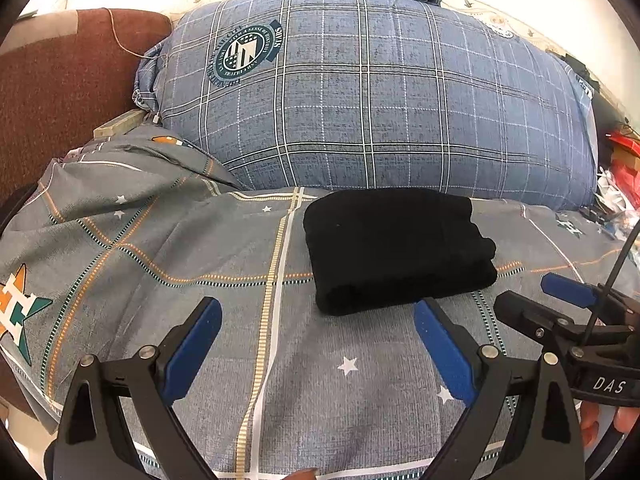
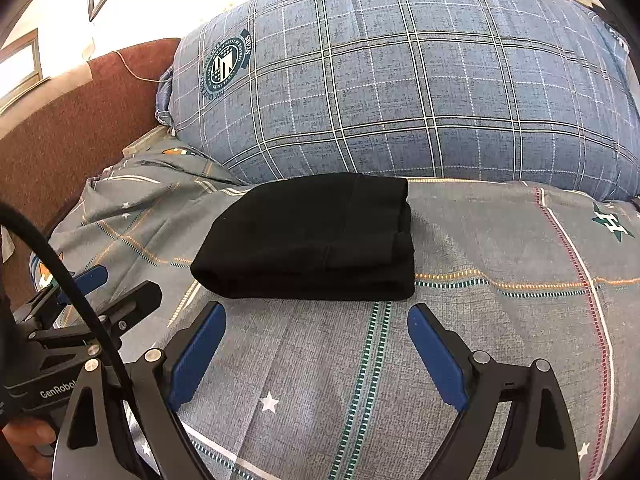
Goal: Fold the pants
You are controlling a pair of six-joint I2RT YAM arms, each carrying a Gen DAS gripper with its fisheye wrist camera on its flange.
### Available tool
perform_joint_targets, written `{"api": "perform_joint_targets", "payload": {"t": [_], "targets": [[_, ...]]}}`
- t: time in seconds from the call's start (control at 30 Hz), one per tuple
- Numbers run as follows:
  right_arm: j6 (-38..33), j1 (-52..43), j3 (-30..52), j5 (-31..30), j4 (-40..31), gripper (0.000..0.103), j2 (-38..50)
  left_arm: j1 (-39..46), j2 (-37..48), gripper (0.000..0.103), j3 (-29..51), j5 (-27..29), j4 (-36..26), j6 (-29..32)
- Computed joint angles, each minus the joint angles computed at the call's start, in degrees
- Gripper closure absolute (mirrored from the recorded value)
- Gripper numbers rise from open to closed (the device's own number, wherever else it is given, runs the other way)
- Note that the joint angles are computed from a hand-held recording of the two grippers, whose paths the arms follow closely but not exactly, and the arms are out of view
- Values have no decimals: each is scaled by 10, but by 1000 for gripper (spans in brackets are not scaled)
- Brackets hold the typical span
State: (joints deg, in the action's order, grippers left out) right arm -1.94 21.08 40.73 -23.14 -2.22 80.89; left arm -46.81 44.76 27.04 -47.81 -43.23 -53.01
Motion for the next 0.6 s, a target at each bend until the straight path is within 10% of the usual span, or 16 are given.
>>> {"api": "perform_joint_targets", "payload": {"t": [0.6], "targets": [[-3,9,5,10,1,7,-6,22,-23,6,2,11,5,29]]}}
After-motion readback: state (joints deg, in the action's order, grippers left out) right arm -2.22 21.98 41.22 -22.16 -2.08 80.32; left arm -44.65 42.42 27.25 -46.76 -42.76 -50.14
